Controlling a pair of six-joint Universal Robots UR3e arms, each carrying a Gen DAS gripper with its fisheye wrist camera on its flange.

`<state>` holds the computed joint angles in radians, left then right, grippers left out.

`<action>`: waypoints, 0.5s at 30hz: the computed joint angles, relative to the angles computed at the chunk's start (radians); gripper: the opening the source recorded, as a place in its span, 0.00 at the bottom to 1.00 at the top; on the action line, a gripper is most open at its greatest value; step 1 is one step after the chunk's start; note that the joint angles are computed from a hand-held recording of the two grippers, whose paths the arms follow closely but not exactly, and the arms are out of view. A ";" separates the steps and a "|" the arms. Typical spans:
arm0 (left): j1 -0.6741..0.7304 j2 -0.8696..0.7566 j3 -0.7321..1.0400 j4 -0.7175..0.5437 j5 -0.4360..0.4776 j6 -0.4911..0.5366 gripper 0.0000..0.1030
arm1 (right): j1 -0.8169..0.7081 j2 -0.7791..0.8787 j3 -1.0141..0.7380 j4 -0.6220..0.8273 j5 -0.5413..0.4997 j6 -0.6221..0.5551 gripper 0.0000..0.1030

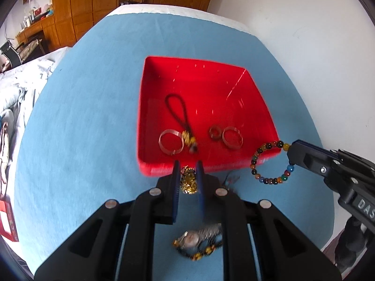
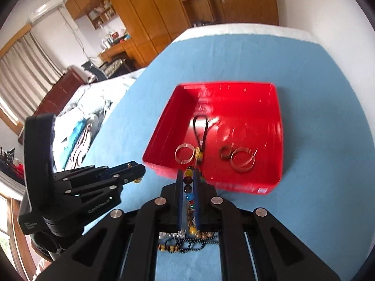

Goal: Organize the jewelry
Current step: 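Lift the bracelet into the red tin with both grippers and release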

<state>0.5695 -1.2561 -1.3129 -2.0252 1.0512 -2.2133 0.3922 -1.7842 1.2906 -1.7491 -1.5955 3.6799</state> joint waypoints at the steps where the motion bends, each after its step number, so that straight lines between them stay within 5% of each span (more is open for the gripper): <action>1: -0.046 -0.015 -0.008 0.048 0.010 -0.055 0.11 | -0.007 0.006 -0.007 0.001 -0.003 -0.003 0.07; 7: -0.259 -0.201 -0.001 0.299 0.094 -0.295 0.11 | -0.138 0.035 0.081 -0.082 0.086 -0.067 0.07; 15: -0.369 -0.345 -0.018 0.446 0.159 -0.412 0.11 | -0.257 0.071 0.271 -0.257 0.226 -0.142 0.07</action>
